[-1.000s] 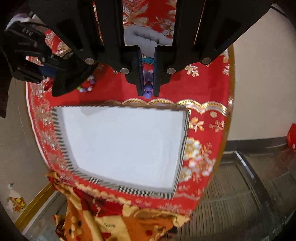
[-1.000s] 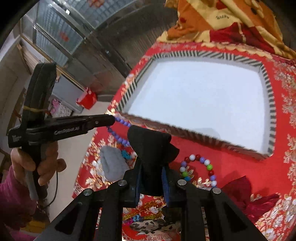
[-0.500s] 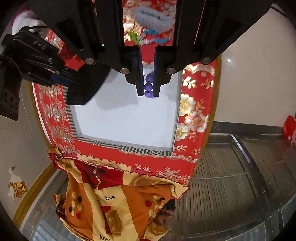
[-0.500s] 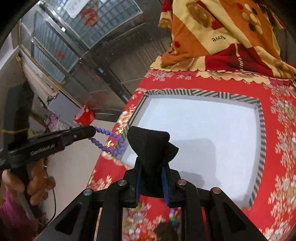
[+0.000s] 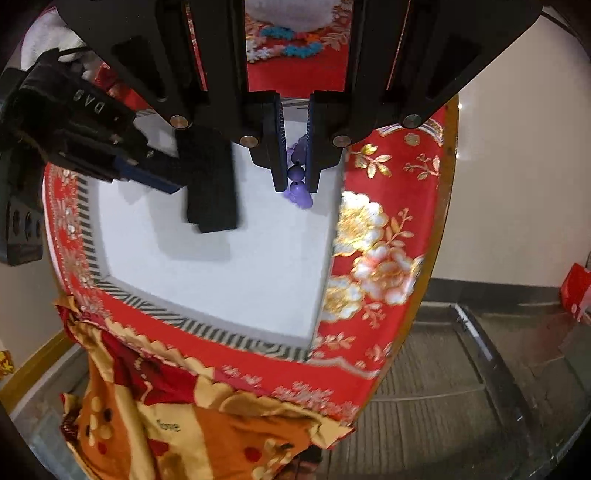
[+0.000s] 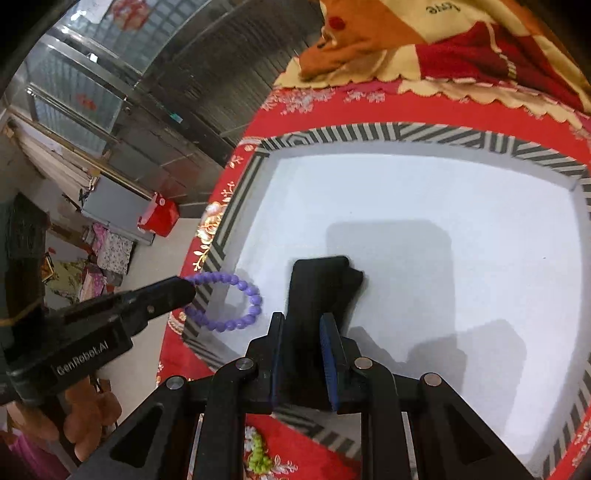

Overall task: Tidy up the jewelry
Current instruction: 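Carry the bracelet and pouch into the white tray and open both tools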

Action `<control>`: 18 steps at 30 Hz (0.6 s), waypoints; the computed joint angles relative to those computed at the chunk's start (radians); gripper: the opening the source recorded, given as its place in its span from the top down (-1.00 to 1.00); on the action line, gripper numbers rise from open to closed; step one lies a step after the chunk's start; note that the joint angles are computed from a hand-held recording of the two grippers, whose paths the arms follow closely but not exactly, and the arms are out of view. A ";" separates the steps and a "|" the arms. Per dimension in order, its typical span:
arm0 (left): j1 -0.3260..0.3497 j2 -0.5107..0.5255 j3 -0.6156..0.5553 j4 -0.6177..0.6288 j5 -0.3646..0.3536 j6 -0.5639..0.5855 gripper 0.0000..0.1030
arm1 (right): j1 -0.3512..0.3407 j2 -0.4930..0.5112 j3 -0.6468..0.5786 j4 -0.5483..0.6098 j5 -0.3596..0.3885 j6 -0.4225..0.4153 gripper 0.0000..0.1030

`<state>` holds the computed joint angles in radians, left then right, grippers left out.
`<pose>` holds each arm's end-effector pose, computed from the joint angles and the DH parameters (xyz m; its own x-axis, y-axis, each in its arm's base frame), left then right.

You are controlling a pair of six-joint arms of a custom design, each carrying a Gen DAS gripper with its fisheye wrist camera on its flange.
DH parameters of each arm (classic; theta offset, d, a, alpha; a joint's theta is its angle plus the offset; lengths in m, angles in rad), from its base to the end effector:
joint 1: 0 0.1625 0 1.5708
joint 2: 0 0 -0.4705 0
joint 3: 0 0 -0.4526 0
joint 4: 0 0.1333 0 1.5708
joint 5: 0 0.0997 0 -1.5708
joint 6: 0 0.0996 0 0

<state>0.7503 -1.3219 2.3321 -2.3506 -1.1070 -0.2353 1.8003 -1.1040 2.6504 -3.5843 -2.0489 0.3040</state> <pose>-0.1957 -0.4255 0.1257 -0.6864 0.5492 -0.4768 0.5678 0.8143 0.1205 0.1652 -0.3225 0.0961 -0.9307 0.2600 0.2572 0.0791 0.8297 -0.5526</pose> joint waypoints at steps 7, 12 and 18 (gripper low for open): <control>0.013 0.009 0.014 -0.001 0.015 -0.004 0.84 | -0.029 0.019 -0.005 -0.016 0.008 0.004 0.64; -0.005 0.010 0.031 -0.016 0.040 -0.015 0.84 | -0.033 -0.011 0.009 0.004 0.016 0.027 0.64; -0.022 -0.024 0.048 -0.008 0.045 -0.055 0.38 | 0.030 -0.043 0.039 -0.021 -0.013 0.048 0.44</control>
